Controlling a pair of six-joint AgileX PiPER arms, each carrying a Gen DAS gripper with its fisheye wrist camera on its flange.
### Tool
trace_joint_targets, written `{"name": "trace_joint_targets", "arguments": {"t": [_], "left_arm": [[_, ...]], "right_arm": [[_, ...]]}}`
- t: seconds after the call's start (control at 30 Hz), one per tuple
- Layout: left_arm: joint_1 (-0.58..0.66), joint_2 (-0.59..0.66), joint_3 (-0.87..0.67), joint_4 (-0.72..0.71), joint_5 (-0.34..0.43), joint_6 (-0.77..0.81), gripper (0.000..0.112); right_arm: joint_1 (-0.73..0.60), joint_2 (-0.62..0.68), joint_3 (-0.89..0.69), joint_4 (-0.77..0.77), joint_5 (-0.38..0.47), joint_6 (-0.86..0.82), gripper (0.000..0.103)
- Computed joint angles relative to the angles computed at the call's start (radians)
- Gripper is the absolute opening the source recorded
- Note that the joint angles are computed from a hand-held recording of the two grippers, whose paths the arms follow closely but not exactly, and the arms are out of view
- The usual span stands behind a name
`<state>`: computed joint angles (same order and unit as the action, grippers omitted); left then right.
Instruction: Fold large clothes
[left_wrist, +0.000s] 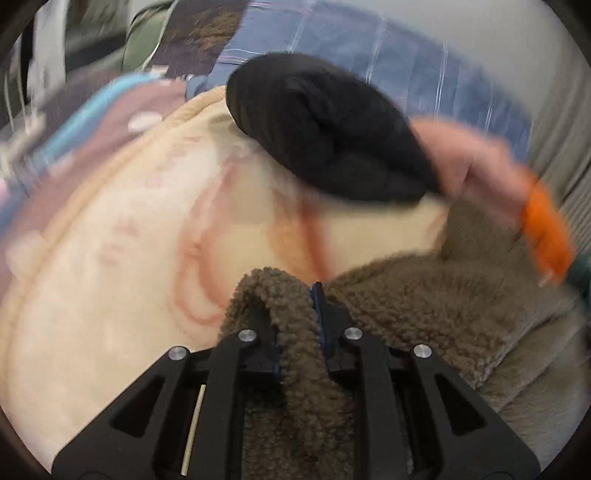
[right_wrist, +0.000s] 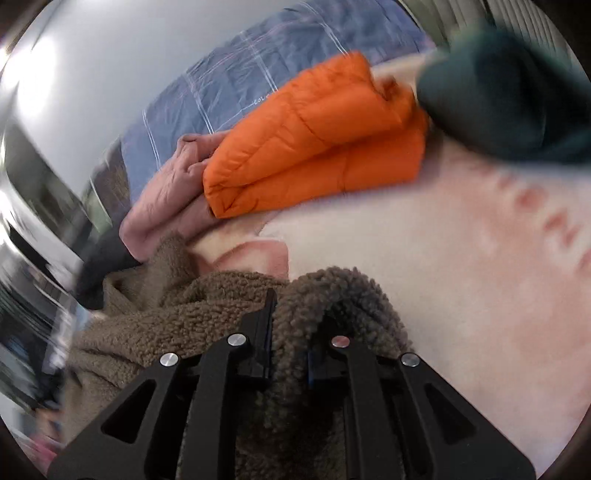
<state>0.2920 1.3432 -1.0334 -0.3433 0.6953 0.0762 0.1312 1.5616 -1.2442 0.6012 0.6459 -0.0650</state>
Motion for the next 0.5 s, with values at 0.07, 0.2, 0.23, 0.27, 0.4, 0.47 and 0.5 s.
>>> {"name": "trace_joint_targets", "arguments": {"t": [0.07,0.2,0.23,0.27,0.4,0.47,0.5], "left_arm": [[0.04,-0.031,0.027,-0.08,-0.001,0.094,0.017],[-0.029,-0.06,0.05,0.05,-0.051,-0.008,0.017],[-0.032,-0.06,0.043,0.066,-0.048,-0.018,0.017],[-0.048,-0.066,0.04,0.099,-0.05,-0.044,0.017],[-0.036,-0.136,0.038,0.076,-0.011,-0.014,0.019],[0.039,-0.172,0.024,-0.054,0.05,0.078,0.022],[0.101,-0.189,0.022,-0.151,0.092,0.141,0.024]], "right_arm": [[-0.018,-0.015,0.002,0.043,0.018,-0.057,0.011],[0.017,-0.026,0.002,-0.042,0.0,0.005,0.012],[0.012,-0.028,0.0,-0.03,0.008,-0.004,0.013],[0.005,-0.04,0.007,-0.014,0.014,-0.02,0.015],[0.012,-0.112,0.007,-0.051,0.044,-0.022,0.022],[0.016,-0.147,0.006,-0.074,0.067,-0.013,0.041],[0.026,-0.172,0.005,-0.11,0.079,0.017,0.069]]}}
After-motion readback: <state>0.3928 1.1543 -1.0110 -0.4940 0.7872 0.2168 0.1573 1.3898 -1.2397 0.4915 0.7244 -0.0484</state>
